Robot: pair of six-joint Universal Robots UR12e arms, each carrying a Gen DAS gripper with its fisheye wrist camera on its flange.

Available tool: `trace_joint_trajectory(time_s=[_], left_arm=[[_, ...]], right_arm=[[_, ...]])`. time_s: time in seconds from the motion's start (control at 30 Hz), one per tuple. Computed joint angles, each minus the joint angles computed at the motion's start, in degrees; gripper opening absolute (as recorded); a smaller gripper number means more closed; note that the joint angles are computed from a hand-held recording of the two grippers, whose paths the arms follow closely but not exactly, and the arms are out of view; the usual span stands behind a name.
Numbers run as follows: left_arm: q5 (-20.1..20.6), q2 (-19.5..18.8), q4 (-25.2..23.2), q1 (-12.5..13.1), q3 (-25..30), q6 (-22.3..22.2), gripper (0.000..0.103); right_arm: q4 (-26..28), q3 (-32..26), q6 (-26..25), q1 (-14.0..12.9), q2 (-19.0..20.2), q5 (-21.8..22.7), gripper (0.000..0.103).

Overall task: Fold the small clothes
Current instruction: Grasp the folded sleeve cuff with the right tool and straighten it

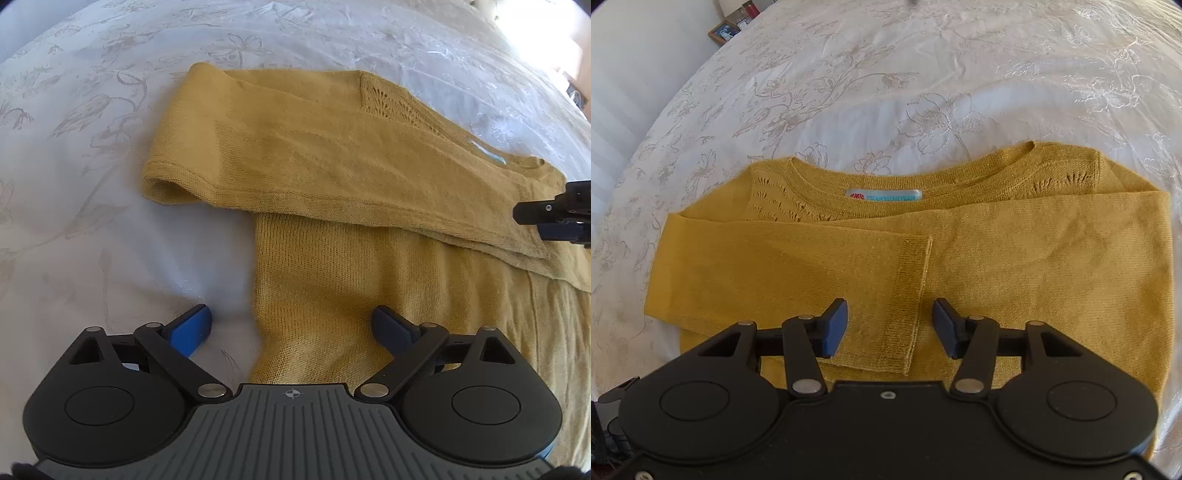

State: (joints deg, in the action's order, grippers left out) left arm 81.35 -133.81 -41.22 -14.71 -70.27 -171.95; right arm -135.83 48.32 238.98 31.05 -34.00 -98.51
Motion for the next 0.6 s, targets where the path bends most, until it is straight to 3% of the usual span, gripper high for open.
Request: trace_joint_trajectory(time_s=[0.03,0.07,0.2,0.33,0.43,0.6], left_arm=[[0.3,0.0,0.0,-0.1,0.1,-0.1,0.098],[0.3,-0.1,-0.1,-0.1,0.1,-0.1,0.100],[0.7,-0.3,-0.6,-0.3,0.4,0.1,0.102],[0.4,-0.1,-0.3,-0.2,0.1,0.1,0.102],[0.4,-0.1,-0.2,-0.2,0.0,0.1,0.102],[0.6,0.0,0.0,-0.2,-0.2,0.0,0.102]], right_arm=[[-0.7,0.0,-0.4,-0.1,0.1,0.7,0.038],[-1.2,-0.1,-1.0,-0.2,0.0,1.6,0.013],[-7.6,2.1,-3.1,0.4,-2.1,-1.8,0.013],[-11.6,6.8,-4.3,1.2,-6.4,-8.8,0.013],[-8.6,10.6,-3.5,1.2,-9.5,-12.5,0.013],[2.0,12.7,-1.1,0.0,-10.3,-11.2,0.013]])
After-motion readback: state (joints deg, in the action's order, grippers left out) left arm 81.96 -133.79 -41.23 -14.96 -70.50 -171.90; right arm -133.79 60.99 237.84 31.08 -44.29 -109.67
